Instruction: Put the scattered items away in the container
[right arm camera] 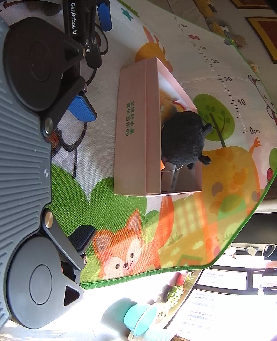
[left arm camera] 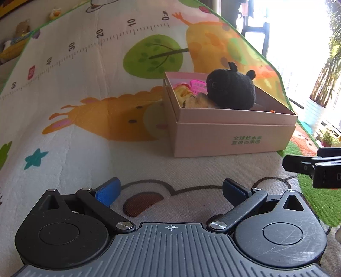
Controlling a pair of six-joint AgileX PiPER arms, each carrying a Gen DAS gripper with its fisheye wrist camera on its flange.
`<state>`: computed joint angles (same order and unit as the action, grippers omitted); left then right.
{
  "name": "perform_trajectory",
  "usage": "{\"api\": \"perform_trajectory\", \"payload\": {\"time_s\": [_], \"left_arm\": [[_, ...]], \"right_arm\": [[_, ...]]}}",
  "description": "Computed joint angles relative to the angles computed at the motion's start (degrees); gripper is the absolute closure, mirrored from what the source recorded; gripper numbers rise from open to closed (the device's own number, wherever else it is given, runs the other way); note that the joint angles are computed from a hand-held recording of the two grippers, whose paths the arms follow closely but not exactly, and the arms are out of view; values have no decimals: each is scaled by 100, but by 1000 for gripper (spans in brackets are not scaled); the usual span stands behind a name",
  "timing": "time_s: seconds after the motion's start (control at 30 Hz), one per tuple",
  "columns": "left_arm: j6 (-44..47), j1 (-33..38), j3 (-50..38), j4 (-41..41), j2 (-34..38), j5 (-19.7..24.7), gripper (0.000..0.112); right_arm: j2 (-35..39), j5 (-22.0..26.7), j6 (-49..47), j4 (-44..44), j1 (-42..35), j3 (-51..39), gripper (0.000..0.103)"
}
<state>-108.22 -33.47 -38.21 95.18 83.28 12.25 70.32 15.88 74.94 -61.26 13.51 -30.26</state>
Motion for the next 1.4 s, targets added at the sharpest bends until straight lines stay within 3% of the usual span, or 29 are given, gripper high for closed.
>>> {"api": "perform_trajectory", "payload": {"time_s": [0.07,0.13,0.27,0.37,0.5,1.4], "left_arm": [[287,-227,-100,-629,149,487,9],[875,-368,-227,-1140,245,709,9],[942,-297,-280,-1039,298,465,9],[930,-283,-316,-1040,342,437,9],[907,-264,-323,-999,355,425,9],[841,-261,-326,-935,375,420,9]], "right_arm": [[238,43,-448,390,-26,-129,0],[408,342,2,-131,212,-267,0],[568,206,713,-681,150,-265,0],[532,107,1767,-1710,136,-58,0],[606,108,2498,-2443,137,-8,0],[600,95,2585,-2534,126,17,0]]}}
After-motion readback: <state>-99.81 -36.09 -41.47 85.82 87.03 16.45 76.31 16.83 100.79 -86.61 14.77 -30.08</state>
